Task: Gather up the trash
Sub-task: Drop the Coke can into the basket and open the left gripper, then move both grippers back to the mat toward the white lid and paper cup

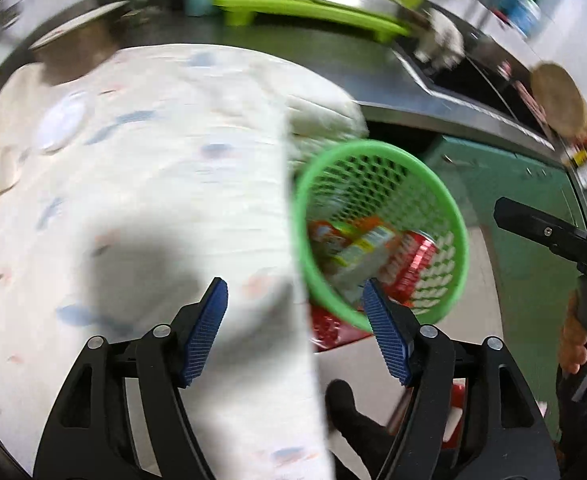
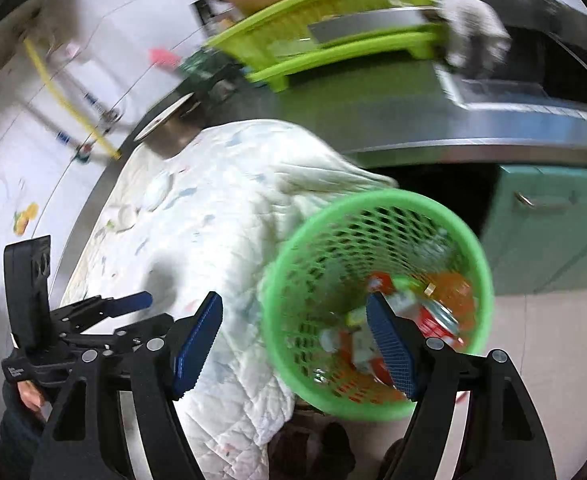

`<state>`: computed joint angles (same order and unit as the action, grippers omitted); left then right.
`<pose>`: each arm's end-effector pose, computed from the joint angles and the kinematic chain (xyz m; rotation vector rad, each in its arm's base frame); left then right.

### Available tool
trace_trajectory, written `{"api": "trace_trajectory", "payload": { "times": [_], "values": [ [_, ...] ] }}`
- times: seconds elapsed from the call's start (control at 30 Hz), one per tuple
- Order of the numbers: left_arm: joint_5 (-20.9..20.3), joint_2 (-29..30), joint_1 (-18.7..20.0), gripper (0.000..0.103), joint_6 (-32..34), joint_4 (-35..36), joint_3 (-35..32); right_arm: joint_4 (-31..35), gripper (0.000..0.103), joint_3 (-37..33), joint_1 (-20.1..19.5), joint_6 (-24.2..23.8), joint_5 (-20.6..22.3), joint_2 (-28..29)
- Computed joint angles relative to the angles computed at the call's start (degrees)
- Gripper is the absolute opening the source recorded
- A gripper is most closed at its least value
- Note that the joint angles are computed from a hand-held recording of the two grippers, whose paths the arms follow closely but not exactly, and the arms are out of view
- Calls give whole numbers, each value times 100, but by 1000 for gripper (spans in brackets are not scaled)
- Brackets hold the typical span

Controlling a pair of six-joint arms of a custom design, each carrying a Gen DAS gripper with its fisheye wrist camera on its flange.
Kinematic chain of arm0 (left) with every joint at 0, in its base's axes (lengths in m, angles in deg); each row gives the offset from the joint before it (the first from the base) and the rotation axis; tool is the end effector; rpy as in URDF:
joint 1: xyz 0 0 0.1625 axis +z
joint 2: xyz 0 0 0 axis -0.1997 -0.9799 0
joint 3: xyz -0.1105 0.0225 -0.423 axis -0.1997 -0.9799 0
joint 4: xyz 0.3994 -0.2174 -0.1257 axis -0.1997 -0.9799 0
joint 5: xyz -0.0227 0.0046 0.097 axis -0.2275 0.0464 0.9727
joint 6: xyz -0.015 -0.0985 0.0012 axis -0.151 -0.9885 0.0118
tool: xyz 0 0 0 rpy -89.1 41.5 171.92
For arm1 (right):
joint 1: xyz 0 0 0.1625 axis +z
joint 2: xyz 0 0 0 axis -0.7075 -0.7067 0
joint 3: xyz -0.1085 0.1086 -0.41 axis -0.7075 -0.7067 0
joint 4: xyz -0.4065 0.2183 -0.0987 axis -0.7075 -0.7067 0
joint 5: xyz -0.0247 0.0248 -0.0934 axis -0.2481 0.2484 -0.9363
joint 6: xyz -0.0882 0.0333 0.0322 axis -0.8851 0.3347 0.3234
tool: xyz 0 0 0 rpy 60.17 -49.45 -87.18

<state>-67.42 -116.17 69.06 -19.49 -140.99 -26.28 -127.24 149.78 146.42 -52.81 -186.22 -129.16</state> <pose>-0.3080 -0.8126 0.1951 0.9481 2.5317 -0.1266 0.2275 -0.7005 0.2835 -0.1707 -2.5960 0.9765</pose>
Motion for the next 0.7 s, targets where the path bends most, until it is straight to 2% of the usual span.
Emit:
{"api": "trace_trajectory", "payload": {
  "times": [0.2,0.33,0.6,0.67,0.7],
  "values": [
    [442,-247,264,71,-223,-185,-141,511,71,-1089,118,-448,246,814],
    [705,-312,474,71,-386,-190,-338,926,65,-1895,154,-595,470,1393],
    [1009,-313,808,71,-611,-192,-708,2036,51,-4143,292,-836,696,2905],
    [1088,-264,871,71,-598,-205,-849,2383,44,-4920,307,-854,758,3384],
    [1107,-253,895,71,-578,-211,-897,2602,43,-5430,317,-881,749,3692]
  ]
}}
